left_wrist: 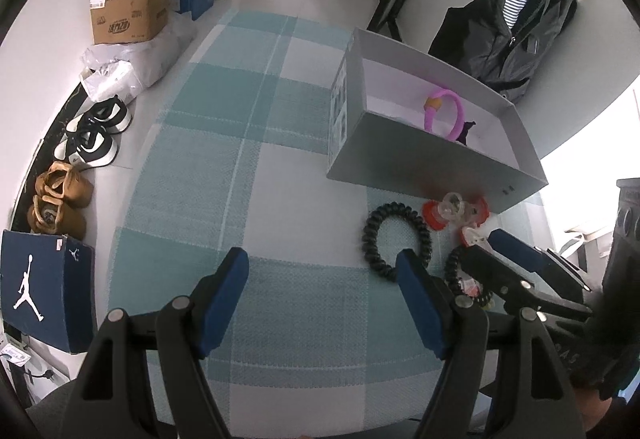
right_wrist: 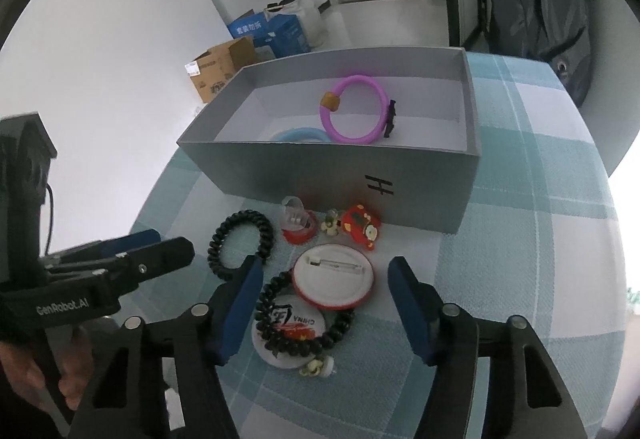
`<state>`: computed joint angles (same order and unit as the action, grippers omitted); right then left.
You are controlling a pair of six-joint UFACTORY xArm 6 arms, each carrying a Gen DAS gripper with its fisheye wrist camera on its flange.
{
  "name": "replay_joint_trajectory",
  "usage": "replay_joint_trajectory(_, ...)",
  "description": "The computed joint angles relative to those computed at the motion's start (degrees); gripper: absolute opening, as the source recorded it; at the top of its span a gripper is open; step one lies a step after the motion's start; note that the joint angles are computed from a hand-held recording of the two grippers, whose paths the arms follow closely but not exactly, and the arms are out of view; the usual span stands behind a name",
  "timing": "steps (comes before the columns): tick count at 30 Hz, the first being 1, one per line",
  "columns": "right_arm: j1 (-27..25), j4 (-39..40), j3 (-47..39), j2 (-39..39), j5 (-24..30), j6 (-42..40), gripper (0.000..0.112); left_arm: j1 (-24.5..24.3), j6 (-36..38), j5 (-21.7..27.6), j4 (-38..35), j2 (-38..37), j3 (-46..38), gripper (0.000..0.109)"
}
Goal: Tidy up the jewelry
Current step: 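Withdraw both grippers and move the right gripper to the white badge, then grasp the black beaded bracelet with the left gripper while the right grips the white badge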
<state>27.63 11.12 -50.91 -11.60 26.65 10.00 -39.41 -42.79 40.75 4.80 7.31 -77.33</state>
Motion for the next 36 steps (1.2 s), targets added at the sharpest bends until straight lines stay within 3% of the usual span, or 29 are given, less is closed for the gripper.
replay_joint_trajectory(8, 0.54, -7.12, -1.06, 0.79, 0.93, 5.49, 0.051, 0.25, 0.8, 0.43, -0.71, 0.63, -0.86, 0.072)
replay_joint_trajectory(14, 1.18, -8.65, -1.46, 1.2, 1.44, 4.69, 0.041, 0.26, 1.78, 0.56, -1.56, 0.64, -0.71, 0.072)
replay_joint_trajectory(20, 0.76, -6.02, -1.02, 0.82, 1.23, 2.77, 0.041, 0.23, 2.03, 0.5, -1.98, 0.88, -0.92, 0.072)
replay_joint_trajectory(28, 0.24, 3.48, 1.18, -1.81, -1.33, -5.48, 0.041, -0.42, 5.43, -0.74, -2.91, 1.37, -1.49, 0.072)
replay_joint_trajectory(36, -0.76, 8.48, 3.33, -4.72, -2.15, -9.36, 0.041, -1.67, 6.89, 3.32, -0.6, 4.13, -5.53, 0.072)
